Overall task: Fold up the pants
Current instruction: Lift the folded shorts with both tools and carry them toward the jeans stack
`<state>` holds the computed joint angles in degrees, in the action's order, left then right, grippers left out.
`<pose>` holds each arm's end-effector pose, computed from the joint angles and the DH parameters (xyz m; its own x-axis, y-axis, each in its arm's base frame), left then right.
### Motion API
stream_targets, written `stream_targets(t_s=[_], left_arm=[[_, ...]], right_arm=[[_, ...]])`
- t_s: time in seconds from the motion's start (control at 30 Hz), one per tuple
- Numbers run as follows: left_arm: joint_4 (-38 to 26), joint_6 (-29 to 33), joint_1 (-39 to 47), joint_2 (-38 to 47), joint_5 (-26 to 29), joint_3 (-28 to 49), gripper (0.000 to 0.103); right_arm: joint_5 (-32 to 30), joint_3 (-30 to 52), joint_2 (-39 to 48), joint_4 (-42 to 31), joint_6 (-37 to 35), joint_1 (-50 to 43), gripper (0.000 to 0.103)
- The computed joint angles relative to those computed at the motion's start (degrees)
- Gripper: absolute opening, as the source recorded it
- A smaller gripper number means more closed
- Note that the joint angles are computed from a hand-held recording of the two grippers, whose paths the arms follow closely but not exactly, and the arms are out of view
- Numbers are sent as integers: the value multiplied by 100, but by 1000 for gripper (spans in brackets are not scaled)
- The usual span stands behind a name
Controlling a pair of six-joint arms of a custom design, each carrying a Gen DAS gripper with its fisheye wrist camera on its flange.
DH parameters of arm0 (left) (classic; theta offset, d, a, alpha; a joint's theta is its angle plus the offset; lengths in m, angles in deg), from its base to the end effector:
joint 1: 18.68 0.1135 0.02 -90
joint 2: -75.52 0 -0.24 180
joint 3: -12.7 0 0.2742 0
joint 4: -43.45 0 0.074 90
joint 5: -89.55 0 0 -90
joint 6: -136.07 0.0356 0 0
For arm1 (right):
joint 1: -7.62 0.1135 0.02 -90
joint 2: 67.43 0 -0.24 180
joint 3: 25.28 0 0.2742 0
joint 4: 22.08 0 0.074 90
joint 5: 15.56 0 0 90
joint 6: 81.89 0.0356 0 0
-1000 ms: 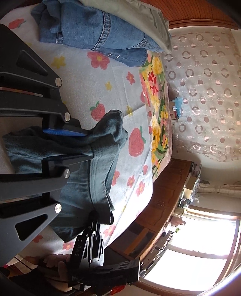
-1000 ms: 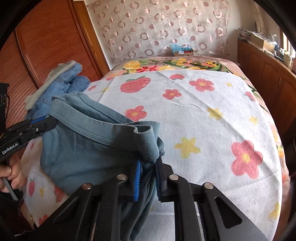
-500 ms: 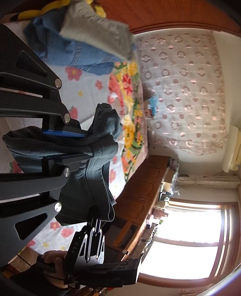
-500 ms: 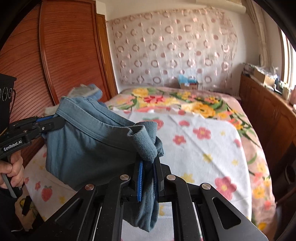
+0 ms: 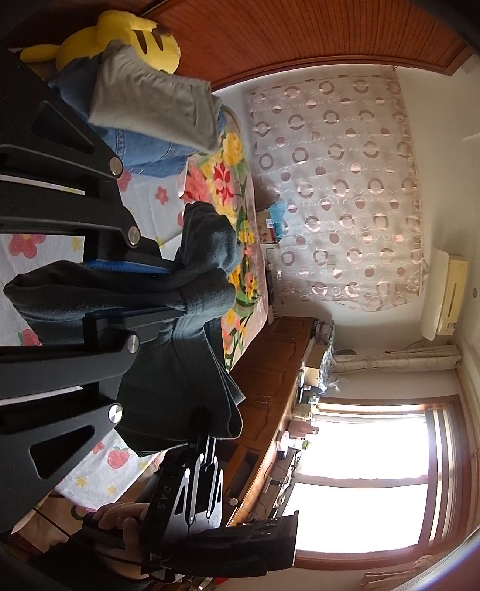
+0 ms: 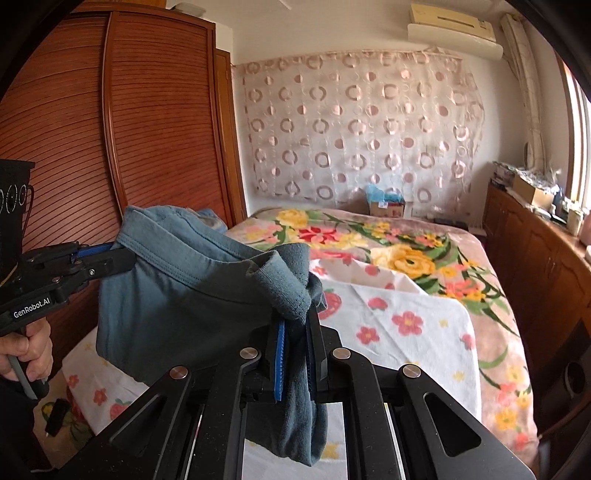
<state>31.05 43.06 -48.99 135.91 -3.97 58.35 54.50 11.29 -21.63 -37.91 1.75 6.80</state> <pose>0.2291 -0.1314 0.2024 -0.4172 0.1832 -0.8901 0.4352 0.9001 -0.0188 0.2208 0.0090 0.1961 -0.3882 -0.0986 -0.9163 -0.3405 0.9392 0.0432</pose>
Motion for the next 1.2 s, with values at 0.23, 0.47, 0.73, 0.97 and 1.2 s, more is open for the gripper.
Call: stream_targets(t_s=[0.23, 0.47, 0.73, 0.97, 1.2], left_arm=[[-134, 105, 337, -326, 136, -57, 17], [136, 180, 720, -162, 418, -202, 17], [553, 243, 958, 610, 574, -4, 17], [953, 258, 1104, 1586, 707, 424, 17], [1046, 217, 1232, 2192, 866, 893, 17]], right_arm=[[-217, 147, 598, 543, -139, -69, 9], [-409, 326, 1528, 1303, -224, -94, 9], [-448, 830, 2525, 1692, -258, -25, 9], [-451, 1503, 3345, 1767, -321, -19, 9], [-405, 2361, 4122, 1629, -383, 15, 9]])
